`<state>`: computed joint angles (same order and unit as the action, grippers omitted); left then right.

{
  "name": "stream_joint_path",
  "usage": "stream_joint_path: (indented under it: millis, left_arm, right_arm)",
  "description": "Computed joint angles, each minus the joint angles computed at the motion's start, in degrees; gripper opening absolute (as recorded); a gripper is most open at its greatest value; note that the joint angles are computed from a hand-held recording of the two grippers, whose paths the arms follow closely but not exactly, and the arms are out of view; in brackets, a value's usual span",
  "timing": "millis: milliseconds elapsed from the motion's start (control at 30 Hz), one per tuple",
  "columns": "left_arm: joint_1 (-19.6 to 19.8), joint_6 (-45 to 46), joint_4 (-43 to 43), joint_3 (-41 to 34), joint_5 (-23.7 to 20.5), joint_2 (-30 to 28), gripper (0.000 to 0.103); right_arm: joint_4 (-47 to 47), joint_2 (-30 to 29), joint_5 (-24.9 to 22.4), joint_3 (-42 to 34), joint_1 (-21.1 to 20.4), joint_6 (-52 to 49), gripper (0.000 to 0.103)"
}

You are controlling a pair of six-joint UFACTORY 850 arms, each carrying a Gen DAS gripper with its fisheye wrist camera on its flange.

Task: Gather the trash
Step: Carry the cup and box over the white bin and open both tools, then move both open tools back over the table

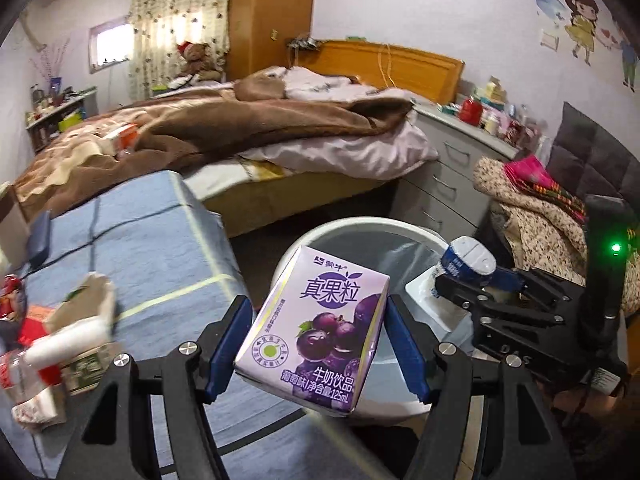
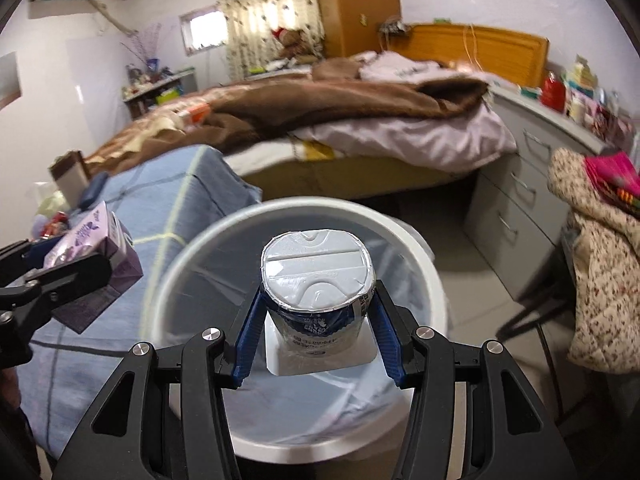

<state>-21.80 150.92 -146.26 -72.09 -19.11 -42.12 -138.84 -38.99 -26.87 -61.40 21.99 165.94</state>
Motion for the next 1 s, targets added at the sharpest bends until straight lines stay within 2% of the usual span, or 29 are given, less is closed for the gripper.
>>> stream_joint_path:
  millis: [200, 333, 433, 467, 533, 833, 1000]
  left_arm:
    - [-1.8, -5.8, 6.5, -3.5, 2.0, -2.9, 0.070]
    - [-1.7, -9.3, 9.4, -4.4, 2.1, -3.7, 0.071]
    - [-1.9, -6.7, 6.5, -4.4, 2.3, -3.8, 0.079]
    - [-1.7, -6.9, 6.6, -4.1, 1.8, -3.6, 0.080]
    - [-1.3, -8.4, 7.6, -3.9, 1.0, -3.4, 0.081]
    - [-0.3, 1.0, -3.2, 0.1, -0.3, -0.5, 0.083]
    - [0.8, 7.2, -9.9, 4.0, -2.7, 2.2, 0.083]
  right_arm:
    - [2.3, -1.0, 2.7, -0.6, -1.1, -3.5, 0.053]
    - [1.2, -0.9, 3.3, -0.2, -1.9, -3.3, 0.053]
    - [2.7, -0.8, 3.0, -0.1, -1.9, -4.5, 0.054]
    - [1.5, -0.9, 3.0, -0.1, -2.2, -3.4, 0.056]
    - [0.3, -0.5, 2.4, 0.5, -2.1, -1.8, 0.070]
    - [-1.0, 0.2, 0.1, 1.1, -1.3, 0.2, 0.070]
    - [-4.2, 1.2, -2.3, 2.1, -0.1, 3.6, 0.070]
